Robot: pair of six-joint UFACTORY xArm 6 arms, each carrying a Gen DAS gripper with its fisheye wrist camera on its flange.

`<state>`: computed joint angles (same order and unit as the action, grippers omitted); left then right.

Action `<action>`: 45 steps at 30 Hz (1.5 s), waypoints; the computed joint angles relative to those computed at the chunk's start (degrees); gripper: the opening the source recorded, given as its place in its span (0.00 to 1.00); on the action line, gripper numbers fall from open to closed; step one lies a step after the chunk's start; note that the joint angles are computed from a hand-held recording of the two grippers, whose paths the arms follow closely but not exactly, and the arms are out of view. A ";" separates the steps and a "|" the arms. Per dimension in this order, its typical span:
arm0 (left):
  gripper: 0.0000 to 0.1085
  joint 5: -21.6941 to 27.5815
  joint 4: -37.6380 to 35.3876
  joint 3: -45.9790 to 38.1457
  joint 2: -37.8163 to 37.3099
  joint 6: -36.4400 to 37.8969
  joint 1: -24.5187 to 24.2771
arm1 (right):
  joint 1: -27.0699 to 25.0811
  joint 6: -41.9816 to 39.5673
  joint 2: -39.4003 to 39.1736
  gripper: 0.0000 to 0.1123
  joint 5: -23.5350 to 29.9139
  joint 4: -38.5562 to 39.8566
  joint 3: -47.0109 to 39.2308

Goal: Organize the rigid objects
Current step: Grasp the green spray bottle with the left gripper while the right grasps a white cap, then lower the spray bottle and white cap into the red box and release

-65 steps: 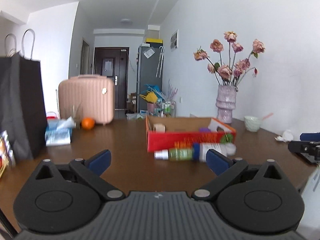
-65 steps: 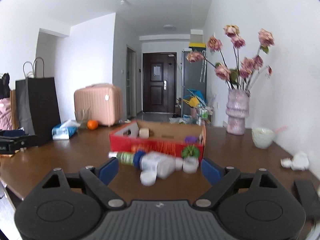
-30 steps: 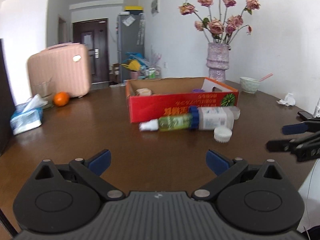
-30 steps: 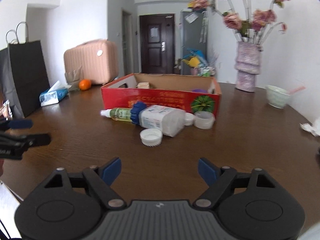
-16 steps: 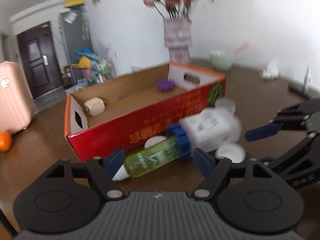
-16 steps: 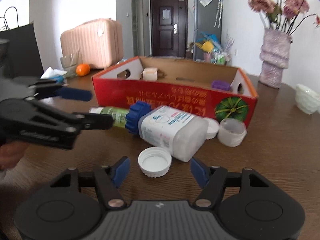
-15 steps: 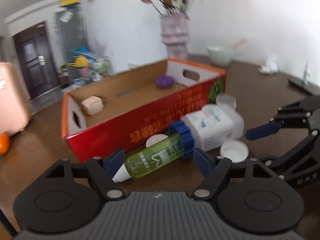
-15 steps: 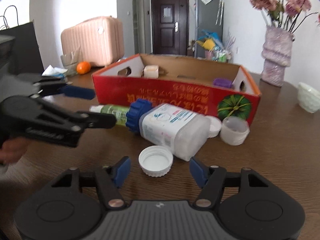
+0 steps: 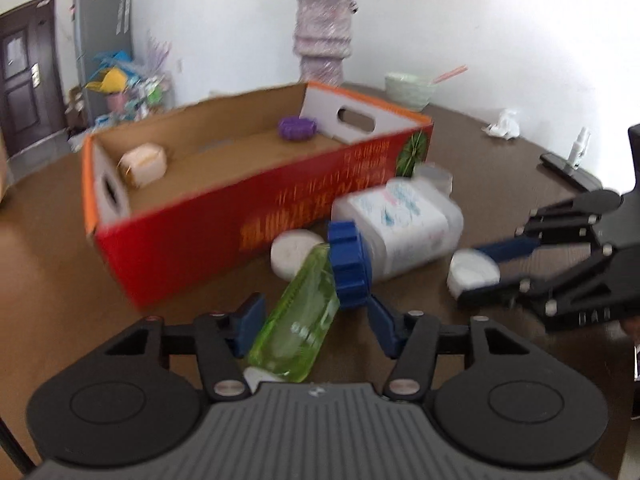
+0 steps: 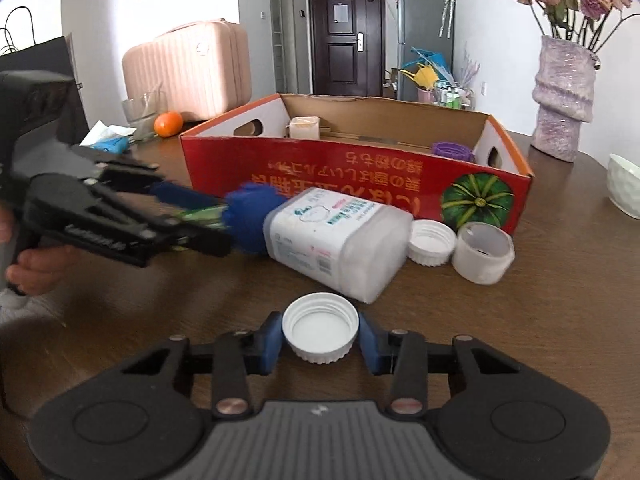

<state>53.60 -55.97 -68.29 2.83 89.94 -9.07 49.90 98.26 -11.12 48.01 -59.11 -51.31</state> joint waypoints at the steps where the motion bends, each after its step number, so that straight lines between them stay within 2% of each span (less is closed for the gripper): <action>1: 0.46 -0.55 0.58 1.42 -1.06 -0.44 0.37 | 0.49 0.60 -0.39 0.35 0.76 0.09 0.31; 5: 0.34 -3.66 -2.84 6.75 -4.35 1.25 1.33 | 1.57 3.20 -1.82 0.35 1.02 -0.28 1.76; 6: 0.29 -3.96 -2.70 7.25 -4.88 0.30 1.43 | 1.74 2.91 -1.79 0.35 0.96 -0.04 1.64; 9: 0.29 -6.15 0.25 9.37 -7.58 -5.89 1.43 | 3.01 2.49 -1.56 0.35 1.77 -0.17 0.93; 11: 0.29 -10.17 2.40 13.24 -11.39 -9.79 0.97 | 4.38 2.92 -1.54 0.35 3.58 -0.19 0.59; 13: 0.29 -13.65 1.60 18.05 -15.65 -9.56 0.91 | 5.58 3.43 -1.68 0.35 5.25 0.28 0.70; 14: 0.31 -14.41 -0.69 20.11 -17.25 -8.25 1.36 | 6.00 3.75 -1.87 0.35 5.61 0.68 0.96; 16: 0.51 -15.16 -4.88 21.68 -17.94 -8.46 1.96 | 6.60 4.70 -2.27 0.35 6.13 0.43 1.67; 19: 0.54 -15.35 -6.89 21.10 -17.18 -10.52 1.47 | 6.73 3.12 -1.88 0.35 6.92 1.38 0.96; 20: 0.53 -15.00 -7.02 20.55 -16.66 -11.32 1.37 | 6.75 2.59 -1.73 0.35 7.03 1.32 0.76; 21: 0.39 -15.58 -7.27 20.32 -16.36 -12.08 0.85 | 6.90 2.40 -1.56 0.35 7.27 1.23 0.50; 22: 0.29 -15.69 -7.17 19.97 -16.03 -12.78 0.55 | 7.05 2.46 -1.53 0.35 7.36 1.08 0.39; 25: 0.29 -18.11 -8.06 20.89 -16.92 -14.28 -0.39 | 7.77 3.09 -1.98 0.35 7.81 0.80 0.59; 27: 0.28 -19.78 -11.95 22.68 -18.86 -11.50 -0.23 | 8.61 2.66 -2.15 0.35 9.52 1.03 0.27; 29: 0.28 -19.45 -14.30 23.42 -20.33 -10.45 0.56 | 9.53 2.18 -2.43 0.35 11.74 0.44 -0.15; 32: 0.28 -18.34 -13.66 22.90 -21.44 -12.65 1.38 | 9.83 2.80 -3.68 0.35 13.20 -1.61 0.03; 38: 0.28 -18.00 -20.08 20.74 -23.56 -6.61 0.96 | 8.47 3.88 -6.53 0.35 13.92 -6.33 0.93; 43: 0.28 -13.56 -22.97 15.64 -21.12 -5.94 1.94 | 5.09 5.33 -10.47 0.35 10.84 -9.00 3.35; 45: 0.28 -14.64 -22.25 11.42 -17.99 -6.14 0.87 | 2.95 2.98 -11.45 0.35 9.61 -9.72 3.36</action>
<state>38.95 -78.22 -56.87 -15.16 83.79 -8.20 52.85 101.25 -22.57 57.62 -68.83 -47.95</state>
